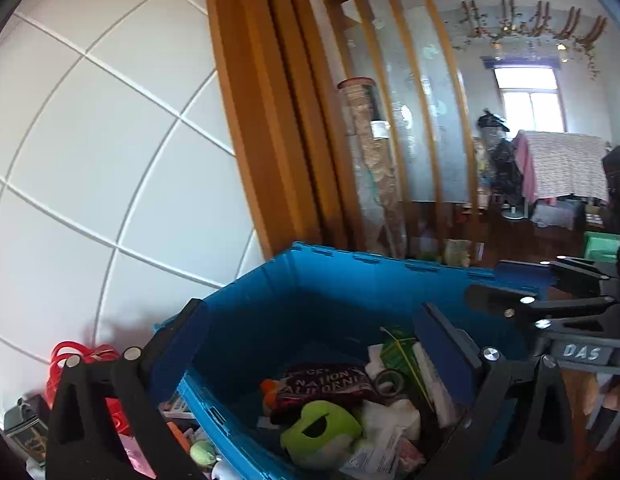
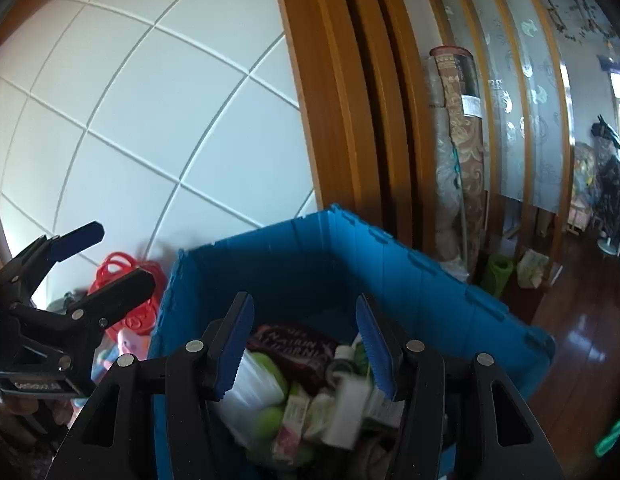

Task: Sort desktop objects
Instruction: 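Carry the packet and small box over the bin and open both tools, then move both empty tools back over the pile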

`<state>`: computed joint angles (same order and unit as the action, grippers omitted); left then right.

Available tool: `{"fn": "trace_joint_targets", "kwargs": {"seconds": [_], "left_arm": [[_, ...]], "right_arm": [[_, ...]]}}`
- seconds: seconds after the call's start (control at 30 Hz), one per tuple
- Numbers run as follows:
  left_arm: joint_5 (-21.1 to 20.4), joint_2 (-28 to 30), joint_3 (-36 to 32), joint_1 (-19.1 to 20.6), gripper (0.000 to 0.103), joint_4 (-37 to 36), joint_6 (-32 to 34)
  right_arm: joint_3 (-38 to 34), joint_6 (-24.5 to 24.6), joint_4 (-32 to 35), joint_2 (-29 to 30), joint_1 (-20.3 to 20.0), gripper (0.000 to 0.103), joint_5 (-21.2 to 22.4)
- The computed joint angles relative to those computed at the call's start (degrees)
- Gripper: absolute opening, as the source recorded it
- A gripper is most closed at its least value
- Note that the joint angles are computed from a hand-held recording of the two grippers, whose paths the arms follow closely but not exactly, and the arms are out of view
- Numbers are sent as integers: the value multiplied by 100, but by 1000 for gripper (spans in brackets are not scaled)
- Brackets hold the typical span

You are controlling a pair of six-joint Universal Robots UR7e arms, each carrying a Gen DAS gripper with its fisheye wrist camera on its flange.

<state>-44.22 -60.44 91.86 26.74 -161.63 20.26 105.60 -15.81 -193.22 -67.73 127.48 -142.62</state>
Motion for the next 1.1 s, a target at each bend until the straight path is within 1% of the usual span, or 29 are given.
{"fn": "trace_joint_targets", "kwargs": {"seconds": [0.07, 0.13, 0.23, 0.3, 0.37, 0.4, 0.43, 0.57, 0.63, 0.67, 0.7, 0.73, 0.8, 0.9, 1.03, 1.1], "left_arm": [[301, 37, 48, -31, 103, -79, -96], [678, -1, 230, -117, 103, -171, -250], [1115, -115, 573, -228, 103, -517, -276], [1431, -268, 820, -297, 103, -753, -257], [1608, -419, 977, -347, 103, -785, -331], [1778, -501, 1080, -384, 103, -850, -374], [1905, -567, 1167, -415, 103, -921, -404], [2274, -994, 1555, -501, 103, -1019, -532], [2489, -1198, 1758, -537, 103, -1245, -407], [2640, -1261, 1852, -563, 103, -1528, -216], [2766, -1348, 1941, -571, 103, -1740, -71], [2869, -1441, 2015, -569, 103, -1804, -22], [3120, -1592, 2110, -542, 103, -2014, 172], [3272, -1954, 2266, -459, 103, -1706, 48], [3452, -2370, 2457, -340, 103, -1577, 155], [3521, -2575, 2563, -274, 103, -1638, 330]], "right_arm": [[80, 3, -82, -135, -71, 57, 220], [211, -120, -360, -205, -87, 61, 320], [441, -123, -660, -298, -112, 64, 543], [544, -137, -795, -290, -88, 64, 587], [666, -84, -845, -299, -27, 66, 653], [723, -40, -838, -299, 26, 69, 670], [719, -25, -759, -306, 36, 69, 708], [722, 141, -677, -162, 293, 69, 723], [655, 163, -706, -10, 441, 71, 724], [611, 134, -711, 77, 512, 72, 712], [536, 53, -704, 199, 608, 75, 673], [470, -41, -733, 320, 678, 77, 638], [317, -152, -738, 569, 810, 79, 592], [58, -189, -566, 925, 972, 79, 531], [-250, -5, -317, 1333, 1099, 79, 587], [-377, 108, -232, 1521, 1136, 79, 583]]}}
